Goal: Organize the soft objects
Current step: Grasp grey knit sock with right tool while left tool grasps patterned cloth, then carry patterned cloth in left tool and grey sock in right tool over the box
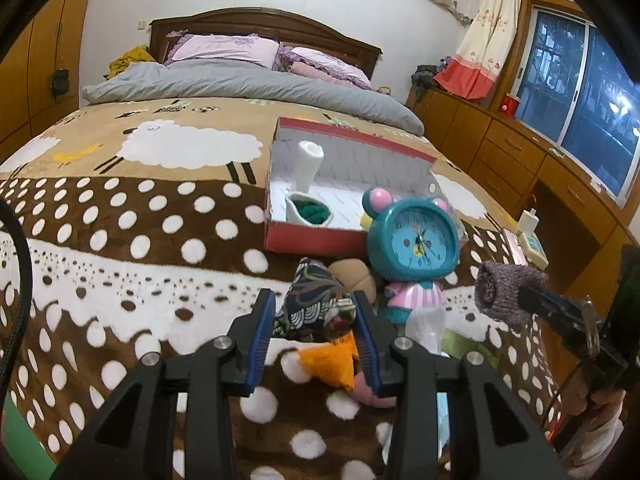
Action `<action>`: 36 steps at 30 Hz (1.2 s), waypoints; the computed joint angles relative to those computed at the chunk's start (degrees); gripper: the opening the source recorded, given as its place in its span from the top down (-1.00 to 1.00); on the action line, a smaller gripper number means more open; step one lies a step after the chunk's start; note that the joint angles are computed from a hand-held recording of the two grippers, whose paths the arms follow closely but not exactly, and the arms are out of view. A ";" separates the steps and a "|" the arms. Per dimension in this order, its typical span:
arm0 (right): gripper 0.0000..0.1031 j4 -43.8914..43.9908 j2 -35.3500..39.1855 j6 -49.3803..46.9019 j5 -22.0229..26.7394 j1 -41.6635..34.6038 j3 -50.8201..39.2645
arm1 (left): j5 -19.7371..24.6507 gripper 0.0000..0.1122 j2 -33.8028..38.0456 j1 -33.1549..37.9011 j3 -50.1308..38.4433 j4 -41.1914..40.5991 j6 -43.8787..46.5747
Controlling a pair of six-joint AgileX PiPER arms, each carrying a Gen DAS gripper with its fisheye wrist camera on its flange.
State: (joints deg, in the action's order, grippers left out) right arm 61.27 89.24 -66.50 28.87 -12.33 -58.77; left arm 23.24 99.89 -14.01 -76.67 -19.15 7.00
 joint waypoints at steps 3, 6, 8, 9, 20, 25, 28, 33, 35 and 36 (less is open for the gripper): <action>0.56 -1.13 0.60 0.89 0.29 -0.10 -2.07 | 1.23 0.29 1.34 -0.01 -2.89 2.38 -1.88; 0.56 -1.92 0.97 1.33 0.35 -0.36 -3.67 | 2.51 0.29 2.86 -0.02 -6.14 2.97 -2.27; 0.56 -2.97 1.36 2.11 0.35 -0.41 -5.16 | 3.44 0.29 4.08 -0.19 -8.67 3.62 -2.53; 0.56 -3.34 1.54 2.38 0.46 -0.48 -5.93 | 3.91 0.29 4.73 -0.36 -10.02 4.07 -2.71; 0.56 -8.31 5.27 6.33 0.89 0.74 -14.03 | 11.05 0.29 13.99 -1.43 -26.97 7.39 -4.67; 0.56 -11.23 8.10 9.42 1.22 1.36 -18.58 | 14.78 0.29 18.66 -1.65 -34.77 8.72 -5.21; 0.56 -12.29 9.88 11.38 1.53 1.30 -21.11 | 17.86 0.29 22.01 -1.68 -40.09 9.51 -5.23; 0.56 -17.04 13.70 17.83 2.59 1.57 -27.23 | 22.77 0.29 27.63 -1.39 -49.47 9.33 -5.05; 0.56 -18.30 14.83 19.56 2.92 1.68 -29.14 | 24.38 0.29 29.92 -1.25 -53.29 8.97 -4.78; 0.56 -19.01 15.52 20.50 3.15 1.74 -30.29 | 25.47 0.29 31.40 -1.18 -55.75 8.86 -4.72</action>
